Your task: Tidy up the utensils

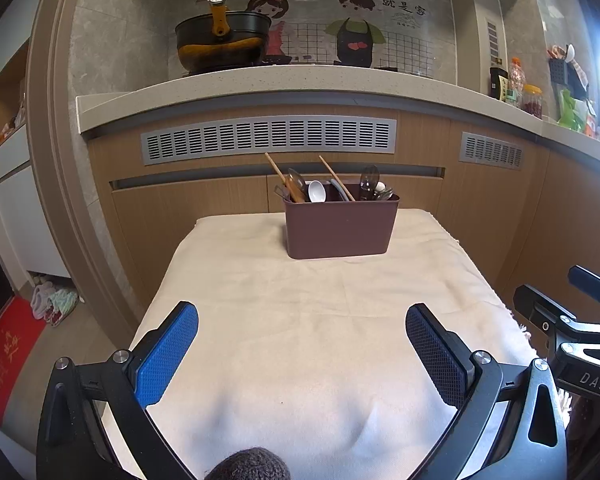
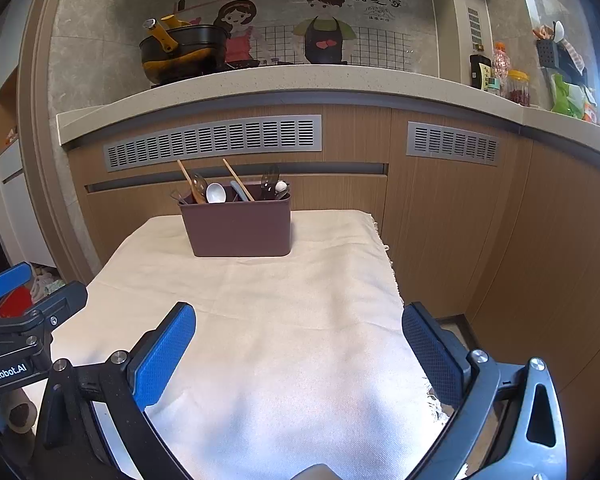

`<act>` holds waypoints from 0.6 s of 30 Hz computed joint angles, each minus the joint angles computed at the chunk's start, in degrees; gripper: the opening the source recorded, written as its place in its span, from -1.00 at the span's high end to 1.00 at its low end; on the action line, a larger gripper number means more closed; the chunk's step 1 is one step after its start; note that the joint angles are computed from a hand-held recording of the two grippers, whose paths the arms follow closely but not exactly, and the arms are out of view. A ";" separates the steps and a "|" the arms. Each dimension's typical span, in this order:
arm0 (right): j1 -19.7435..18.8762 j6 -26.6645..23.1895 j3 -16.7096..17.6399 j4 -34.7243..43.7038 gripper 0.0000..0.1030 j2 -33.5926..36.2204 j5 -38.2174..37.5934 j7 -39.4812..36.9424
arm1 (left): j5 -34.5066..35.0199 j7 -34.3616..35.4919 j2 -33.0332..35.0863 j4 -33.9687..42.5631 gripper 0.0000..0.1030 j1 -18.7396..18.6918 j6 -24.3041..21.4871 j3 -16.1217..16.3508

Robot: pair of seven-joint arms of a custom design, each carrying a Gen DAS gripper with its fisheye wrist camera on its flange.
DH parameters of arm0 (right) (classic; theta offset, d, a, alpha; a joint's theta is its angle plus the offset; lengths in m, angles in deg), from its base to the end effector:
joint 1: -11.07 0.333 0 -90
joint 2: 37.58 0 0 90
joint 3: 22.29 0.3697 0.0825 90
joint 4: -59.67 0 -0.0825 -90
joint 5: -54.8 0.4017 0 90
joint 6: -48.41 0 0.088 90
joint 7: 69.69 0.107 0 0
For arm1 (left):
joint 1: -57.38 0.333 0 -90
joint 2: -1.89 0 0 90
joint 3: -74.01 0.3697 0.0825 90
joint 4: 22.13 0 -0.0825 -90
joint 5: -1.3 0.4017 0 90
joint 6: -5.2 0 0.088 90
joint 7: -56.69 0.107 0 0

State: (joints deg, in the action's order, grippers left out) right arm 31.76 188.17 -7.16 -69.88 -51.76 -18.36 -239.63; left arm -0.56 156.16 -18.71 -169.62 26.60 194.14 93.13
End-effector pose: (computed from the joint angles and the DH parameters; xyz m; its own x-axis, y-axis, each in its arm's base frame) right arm 0.4125 0.3077 0.5497 -0.2146 -0.9764 -0.0263 -0.4450 0.1217 -0.8872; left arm 0.4527 -0.0735 0.5503 -0.2797 -0.9601 -0.0036 -0.4621 0.1379 -0.8761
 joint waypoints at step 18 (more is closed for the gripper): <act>-0.18 0.09 0.04 -0.16 -0.99 -0.46 -0.07 -0.20 | 1.31 -0.69 -0.37 -0.34 -1.00 0.99 0.75 -0.86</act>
